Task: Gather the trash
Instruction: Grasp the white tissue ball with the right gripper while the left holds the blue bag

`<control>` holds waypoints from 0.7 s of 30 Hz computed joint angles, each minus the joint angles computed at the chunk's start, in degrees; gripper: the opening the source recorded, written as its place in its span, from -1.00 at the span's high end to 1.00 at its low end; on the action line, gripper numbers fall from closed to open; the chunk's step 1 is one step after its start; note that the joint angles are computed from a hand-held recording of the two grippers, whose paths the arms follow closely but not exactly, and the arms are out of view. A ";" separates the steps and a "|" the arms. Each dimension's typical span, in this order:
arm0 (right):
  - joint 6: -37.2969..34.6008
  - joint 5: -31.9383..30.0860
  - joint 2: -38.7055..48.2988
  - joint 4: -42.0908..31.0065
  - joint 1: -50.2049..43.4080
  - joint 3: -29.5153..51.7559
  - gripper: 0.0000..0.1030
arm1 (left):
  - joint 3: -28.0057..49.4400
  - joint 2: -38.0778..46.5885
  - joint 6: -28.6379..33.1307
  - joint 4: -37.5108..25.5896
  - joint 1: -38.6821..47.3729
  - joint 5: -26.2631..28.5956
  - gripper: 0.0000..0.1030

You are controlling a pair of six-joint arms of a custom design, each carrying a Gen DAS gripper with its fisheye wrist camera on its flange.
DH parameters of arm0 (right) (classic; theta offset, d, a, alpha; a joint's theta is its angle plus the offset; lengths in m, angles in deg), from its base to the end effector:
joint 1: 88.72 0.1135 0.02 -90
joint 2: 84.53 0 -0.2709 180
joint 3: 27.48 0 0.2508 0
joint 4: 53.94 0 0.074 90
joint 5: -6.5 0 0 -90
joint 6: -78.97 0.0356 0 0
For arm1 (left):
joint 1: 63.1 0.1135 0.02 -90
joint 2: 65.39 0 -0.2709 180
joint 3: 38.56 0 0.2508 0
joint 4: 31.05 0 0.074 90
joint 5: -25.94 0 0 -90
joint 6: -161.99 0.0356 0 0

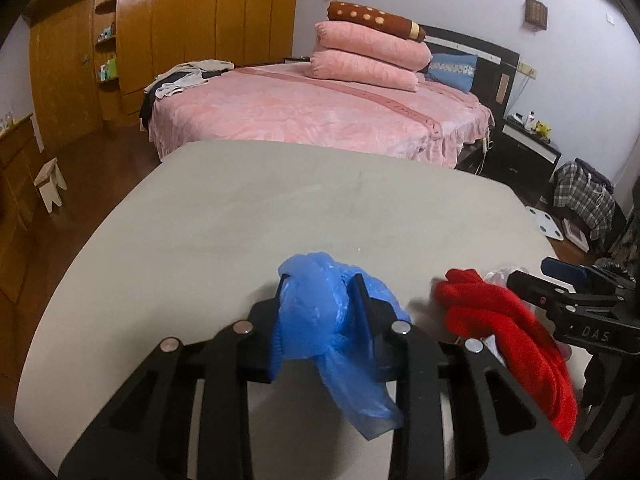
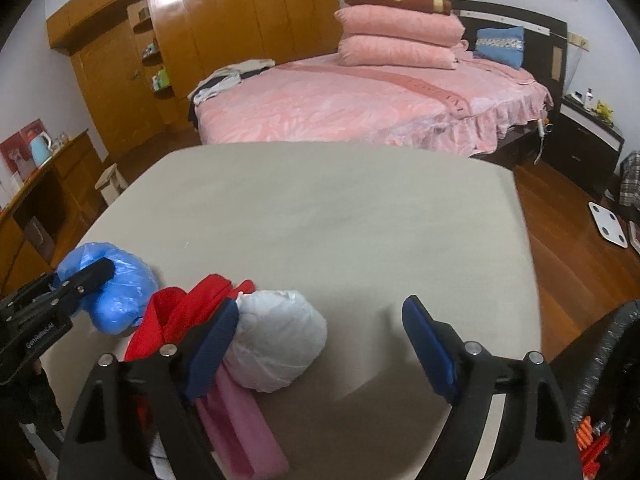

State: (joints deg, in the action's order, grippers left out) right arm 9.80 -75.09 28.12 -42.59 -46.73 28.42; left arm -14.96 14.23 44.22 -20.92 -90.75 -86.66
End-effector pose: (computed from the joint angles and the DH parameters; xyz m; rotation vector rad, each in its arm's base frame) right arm 0.2551 0.2226 0.0760 -0.3665 2.3533 0.3595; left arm 0.1709 -0.0741 0.0953 -0.1876 2.2879 -0.0263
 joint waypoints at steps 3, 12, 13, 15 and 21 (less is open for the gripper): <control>-0.30 -1.51 1.26 -0.92 0.52 1.34 -0.51 | 0.50 0.88 0.04 -0.03 -0.22 -0.02 0.45; -1.45 -6.01 0.68 -0.83 1.88 1.26 0.25 | 0.30 -1.35 0.03 -1.71 -0.83 -0.67 0.44; -1.42 -5.30 -0.32 -0.30 2.07 0.43 0.25 | 0.42 -2.42 -0.13 -2.57 -1.28 -1.09 0.44; -0.78 -4.68 -2.72 0.87 1.95 -1.45 0.25 | 0.22 -4.94 -0.46 -4.29 -2.13 -1.83 0.45; -0.48 -3.02 -9.44 0.76 1.15 -4.62 0.25 | 1.85 -12.74 -2.20 -11.84 -7.72 -6.03 0.45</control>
